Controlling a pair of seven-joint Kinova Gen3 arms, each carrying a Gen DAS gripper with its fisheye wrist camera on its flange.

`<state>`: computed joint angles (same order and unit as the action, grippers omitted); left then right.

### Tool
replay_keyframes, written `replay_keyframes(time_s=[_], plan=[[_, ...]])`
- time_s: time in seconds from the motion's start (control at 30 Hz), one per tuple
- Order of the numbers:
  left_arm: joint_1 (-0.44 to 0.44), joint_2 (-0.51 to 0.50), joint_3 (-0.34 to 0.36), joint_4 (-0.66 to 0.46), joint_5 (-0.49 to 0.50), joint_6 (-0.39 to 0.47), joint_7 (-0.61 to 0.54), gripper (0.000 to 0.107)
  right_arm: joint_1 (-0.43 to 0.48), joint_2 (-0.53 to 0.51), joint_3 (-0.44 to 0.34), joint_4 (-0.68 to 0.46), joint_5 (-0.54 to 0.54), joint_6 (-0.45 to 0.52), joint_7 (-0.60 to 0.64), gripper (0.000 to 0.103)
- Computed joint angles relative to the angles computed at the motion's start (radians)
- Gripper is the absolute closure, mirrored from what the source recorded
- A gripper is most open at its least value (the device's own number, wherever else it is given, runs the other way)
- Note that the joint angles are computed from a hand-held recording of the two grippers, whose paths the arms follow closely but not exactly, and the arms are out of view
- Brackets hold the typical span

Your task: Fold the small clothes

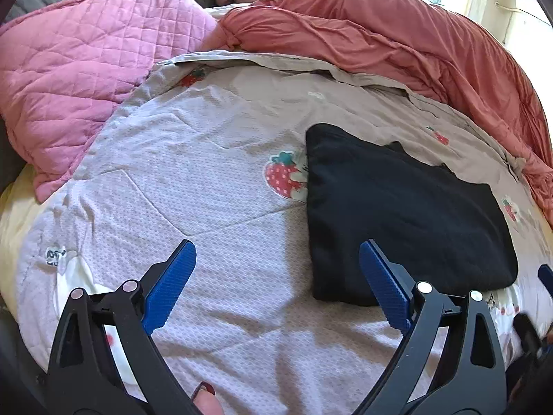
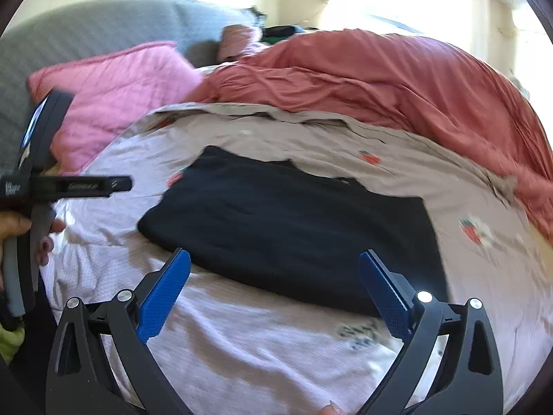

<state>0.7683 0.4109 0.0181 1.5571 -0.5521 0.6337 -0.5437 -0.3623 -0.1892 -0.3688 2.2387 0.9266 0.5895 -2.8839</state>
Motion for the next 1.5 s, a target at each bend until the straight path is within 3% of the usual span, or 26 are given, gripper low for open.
replay_keyframes(time_s=[0.2, 0.47, 0.6, 0.73, 0.9, 1.03, 1.13, 1.47, 1.5], plan=[[-0.022, 0.01, -0.005, -0.015, 0.002, 0.007, -0.001, 0.017, -0.073, 0.117, 0.005, -0.068, 0.051, 0.029, -0.006, 0.006], [-0.065, 0.055, -0.005, -0.077, 0.047, -0.004, -0.076, 0.016, -0.175, 0.229, 0.095, -0.122, 0.075, 0.052, -0.004, 0.006], [-0.137, 0.086, 0.022, -0.104, 0.15, -0.033, -0.143, 0.016, -0.229, 0.288, 0.127, -0.148, 0.104, 0.073, 0.0, 0.006], [-0.179, 0.131, 0.034, -0.16, 0.239, -0.008, -0.211, 0.016, -0.286, 0.352, 0.155, -0.182, 0.138, 0.119, 0.003, 0.006], [-0.218, 0.162, 0.046, -0.205, 0.331, 0.0, -0.289, 0.016, -0.316, 0.408, 0.19, -0.211, 0.15, 0.113, 0.051, 0.006], [-0.21, 0.191, 0.031, -0.245, 0.344, 0.006, -0.331, 0.016, -0.362, 0.465, 0.217, -0.242, 0.175, 0.173, 0.036, 0.006], [-0.209, 0.224, 0.027, -0.296, 0.353, 0.041, -0.362, 0.016, -0.37, 0.516, 0.232, -0.283, 0.137, 0.205, 0.076, 0.006], [-0.24, 0.262, 0.033, -0.351, 0.419, 0.052, -0.425, 0.016, -0.411, 0.573, 0.279, -0.295, 0.264, 0.207, -0.007, 0.007], [-0.244, 0.264, 0.036, -0.352, 0.426, 0.049, -0.43, 0.016, -0.415, 0.572, 0.28, -0.292, 0.275, 0.209, -0.02, 0.012]])
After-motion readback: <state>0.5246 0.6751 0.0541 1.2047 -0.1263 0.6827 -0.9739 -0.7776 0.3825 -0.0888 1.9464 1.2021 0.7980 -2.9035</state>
